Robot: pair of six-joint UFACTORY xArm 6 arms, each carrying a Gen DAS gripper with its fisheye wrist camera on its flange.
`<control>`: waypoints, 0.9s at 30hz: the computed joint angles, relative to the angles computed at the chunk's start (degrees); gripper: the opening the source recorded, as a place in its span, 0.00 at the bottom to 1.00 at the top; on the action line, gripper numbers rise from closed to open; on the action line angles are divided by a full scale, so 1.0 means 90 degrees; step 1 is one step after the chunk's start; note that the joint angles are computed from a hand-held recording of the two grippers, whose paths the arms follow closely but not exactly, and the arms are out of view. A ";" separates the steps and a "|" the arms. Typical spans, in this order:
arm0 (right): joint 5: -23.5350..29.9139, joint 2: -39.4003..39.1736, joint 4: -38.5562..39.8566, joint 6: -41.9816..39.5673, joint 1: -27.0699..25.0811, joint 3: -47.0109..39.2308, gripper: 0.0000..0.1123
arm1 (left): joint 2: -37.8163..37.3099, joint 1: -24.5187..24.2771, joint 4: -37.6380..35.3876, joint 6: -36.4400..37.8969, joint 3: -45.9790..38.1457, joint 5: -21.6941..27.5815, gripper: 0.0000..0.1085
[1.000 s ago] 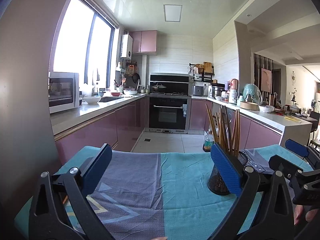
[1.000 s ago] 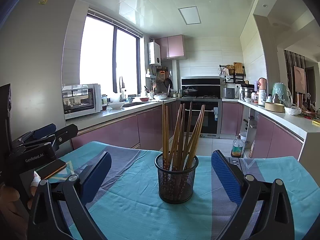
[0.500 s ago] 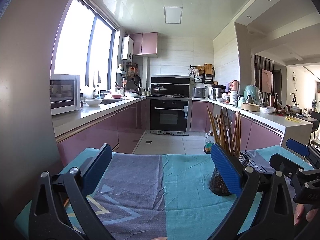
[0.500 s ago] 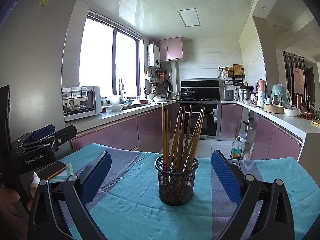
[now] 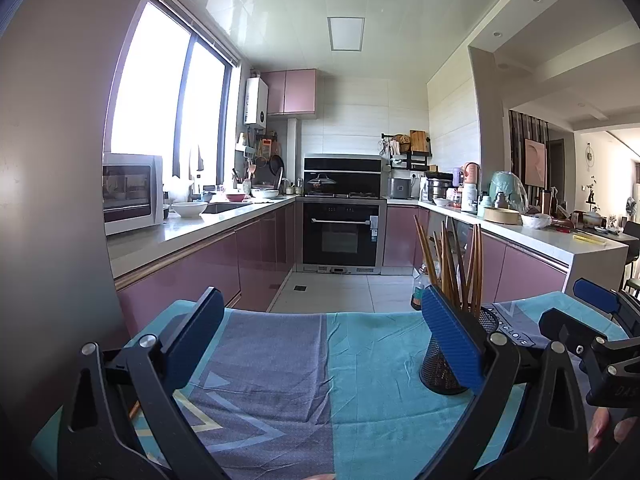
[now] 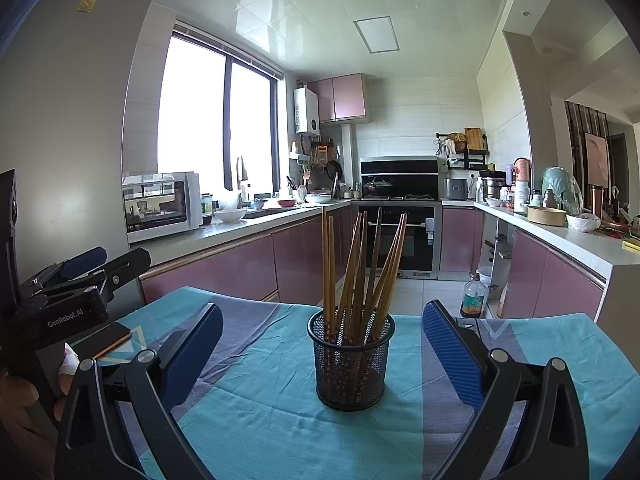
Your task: Organize utensils
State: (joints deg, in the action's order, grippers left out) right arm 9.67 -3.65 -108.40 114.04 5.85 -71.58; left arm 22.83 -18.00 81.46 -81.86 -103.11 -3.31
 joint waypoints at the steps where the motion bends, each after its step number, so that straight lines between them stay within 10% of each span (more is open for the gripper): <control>1: -0.0008 0.0004 -0.0007 0.0012 -0.0002 -0.0005 0.86 | -0.0010 0.0000 -0.0044 0.0041 0.0021 -0.0005 0.90; 27: 0.0043 0.0074 -0.0144 0.0204 0.0003 -0.0038 0.86 | 0.0031 -0.0024 0.1213 -0.1299 -0.0182 0.0156 0.90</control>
